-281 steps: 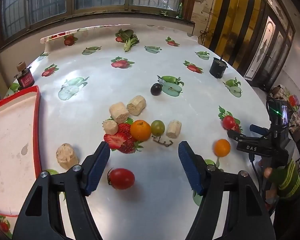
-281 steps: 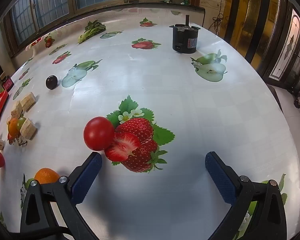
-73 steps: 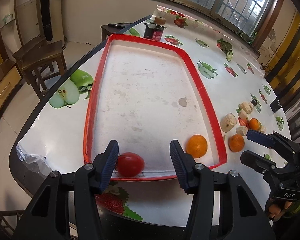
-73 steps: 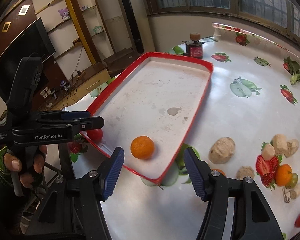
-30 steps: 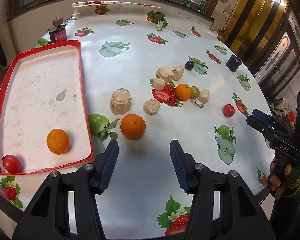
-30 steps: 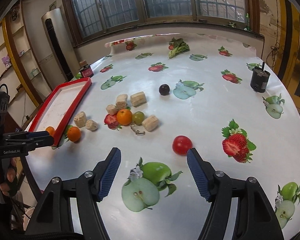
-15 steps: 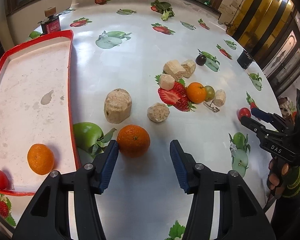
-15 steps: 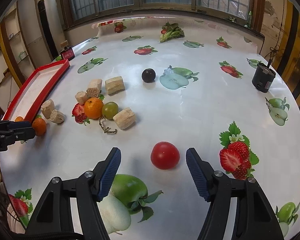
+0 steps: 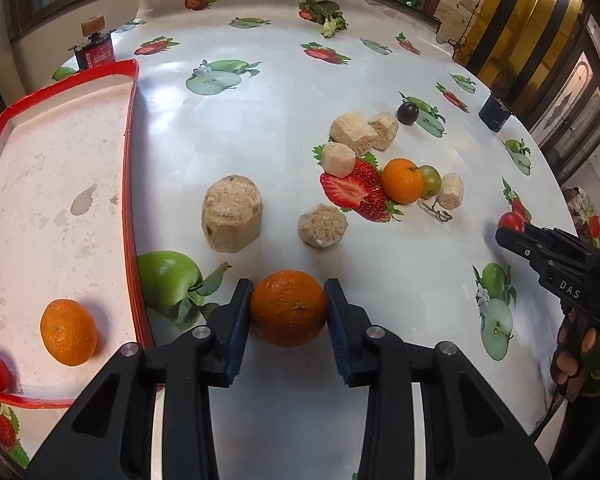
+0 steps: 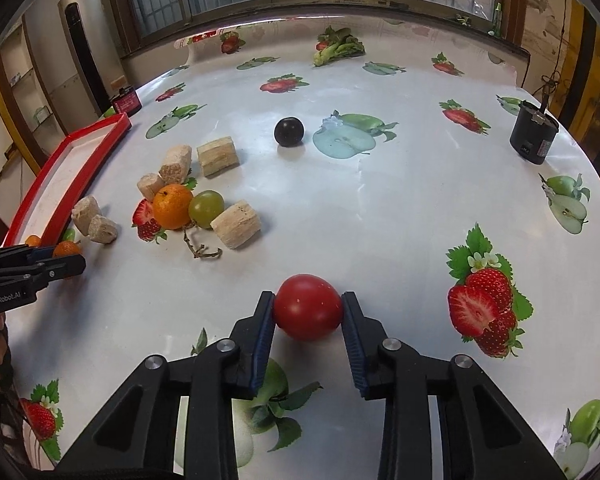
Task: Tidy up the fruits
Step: 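Grasp an orange with the left tool while the right tool grasps a red tomato, then carry the orange in the left tool and tomato in the right tool to the tray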
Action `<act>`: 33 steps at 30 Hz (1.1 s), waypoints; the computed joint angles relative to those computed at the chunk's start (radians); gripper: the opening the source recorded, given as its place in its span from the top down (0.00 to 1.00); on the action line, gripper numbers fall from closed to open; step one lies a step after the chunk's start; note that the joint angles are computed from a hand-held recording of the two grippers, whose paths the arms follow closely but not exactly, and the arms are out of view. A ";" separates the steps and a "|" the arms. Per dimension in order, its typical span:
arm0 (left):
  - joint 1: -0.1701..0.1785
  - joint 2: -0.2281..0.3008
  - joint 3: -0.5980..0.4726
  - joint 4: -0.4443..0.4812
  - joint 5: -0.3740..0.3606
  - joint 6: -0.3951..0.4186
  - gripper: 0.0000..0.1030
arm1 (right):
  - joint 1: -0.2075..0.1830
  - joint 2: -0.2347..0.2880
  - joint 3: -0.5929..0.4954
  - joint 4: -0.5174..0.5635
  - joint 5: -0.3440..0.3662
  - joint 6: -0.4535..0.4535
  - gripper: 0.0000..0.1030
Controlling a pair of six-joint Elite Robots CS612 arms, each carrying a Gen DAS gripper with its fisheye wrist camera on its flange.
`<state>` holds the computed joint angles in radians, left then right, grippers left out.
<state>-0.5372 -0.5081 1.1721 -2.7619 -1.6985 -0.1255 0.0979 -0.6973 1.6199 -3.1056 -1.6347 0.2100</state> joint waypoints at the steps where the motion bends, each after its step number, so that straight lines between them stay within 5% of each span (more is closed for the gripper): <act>1: 0.000 -0.004 0.007 -0.008 -0.006 -0.001 0.68 | 0.001 -0.005 0.005 -0.007 0.005 0.001 0.67; 19: 0.013 -0.091 0.147 -0.152 0.049 -0.017 0.67 | 0.066 -0.036 -0.013 -0.032 0.077 -0.065 0.67; 33: 0.044 -0.108 0.172 -0.194 0.091 -0.027 0.67 | 0.109 -0.023 -0.084 -0.021 0.125 -0.134 0.67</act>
<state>-0.4931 -0.6164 1.3446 -2.9559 -1.6073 -0.1528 0.2066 -0.7200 1.5358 -3.1269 -1.5098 0.0763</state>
